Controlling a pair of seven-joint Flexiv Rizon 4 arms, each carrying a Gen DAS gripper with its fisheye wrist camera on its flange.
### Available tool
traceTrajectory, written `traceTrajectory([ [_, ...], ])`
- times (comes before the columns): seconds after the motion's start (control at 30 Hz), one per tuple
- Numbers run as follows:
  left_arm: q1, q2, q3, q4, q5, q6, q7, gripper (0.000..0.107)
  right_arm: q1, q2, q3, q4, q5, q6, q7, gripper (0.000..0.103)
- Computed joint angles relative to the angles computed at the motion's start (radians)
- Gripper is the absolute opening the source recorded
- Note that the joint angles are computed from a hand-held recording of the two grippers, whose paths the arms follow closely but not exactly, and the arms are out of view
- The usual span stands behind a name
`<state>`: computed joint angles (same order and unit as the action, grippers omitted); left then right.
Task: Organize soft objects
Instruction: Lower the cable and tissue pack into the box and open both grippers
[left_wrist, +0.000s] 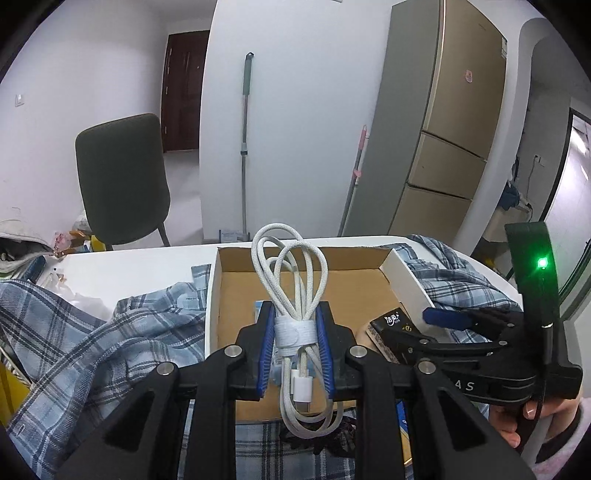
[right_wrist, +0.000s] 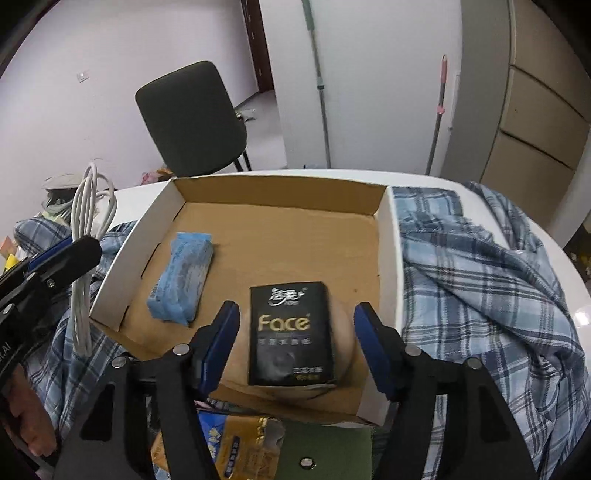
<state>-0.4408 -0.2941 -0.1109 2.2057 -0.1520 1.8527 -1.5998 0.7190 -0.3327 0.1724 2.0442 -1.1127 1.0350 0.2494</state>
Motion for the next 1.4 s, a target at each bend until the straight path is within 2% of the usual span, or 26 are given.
traceTrajectory([
  [0.17, -0.024, -0.008, 0.028, -0.007, -0.01, -0.005, 0.008, 0.023, -0.007, 0.01, -0.001, 0.01, 0.002, 0.004, 0.02, 0.064],
  [0.3, 0.041, -0.025, -0.032, -0.013, 0.007, -0.022, 0.004, 0.023, -0.013, 0.014, -0.003, 0.015, -0.01, 0.004, 0.035, 0.064],
  [0.5, 0.091, -0.053, -0.06, -0.019, 0.022, 0.001, -0.02, 0.023, -0.012, 0.007, 0.004, 0.006, -0.007, -0.007, 0.021, 0.064],
  [0.6, 0.111, -0.055, -0.072, -0.022, 0.03, -0.021, -0.021, 0.023, -0.008, 0.003, 0.004, 0.002, -0.003, -0.011, 0.015, 0.064],
  [0.83, 0.057, -0.061, -0.016, -0.032, 0.026, -0.029, -0.008, 0.023, -0.007, 0.004, 0.0, 0.005, -0.017, -0.013, 0.025, 0.064],
  [0.97, 0.053, -0.064, -0.014, -0.039, 0.017, -0.044, -0.005, 0.024, -0.011, 0.004, 0.001, 0.007, -0.012, -0.011, 0.02, 0.064],
  [1.03, 0.028, -0.065, 0.013, -0.047, 0.003, -0.07, -0.007, 0.031, -0.009, 0.004, 0.002, 0.006, -0.01, -0.019, 0.015, 0.064],
  [1.1, -0.009, -0.067, 0.054, -0.047, -0.006, -0.063, -0.017, 0.056, -0.009, 0.007, 0.001, 0.007, -0.015, -0.019, 0.017, 0.064],
  [1.2, -0.078, -0.069, 0.123, -0.042, -0.017, -0.01, -0.012, 0.066, -0.011, 0.012, -0.002, 0.011, -0.032, -0.014, 0.031, 0.064],
  [1.37, -0.13, -0.049, 0.157, -0.022, -0.062, 0.042, 0.029, 0.067, -0.011, 0.03, 0.005, 0.013, -0.048, -0.028, 0.049, 0.064],
  [1.4, -0.159, -0.041, 0.179, -0.015, -0.081, 0.063, 0.046, 0.067, -0.011, 0.039, 0.005, 0.015, -0.061, -0.027, 0.061, 0.064],
])
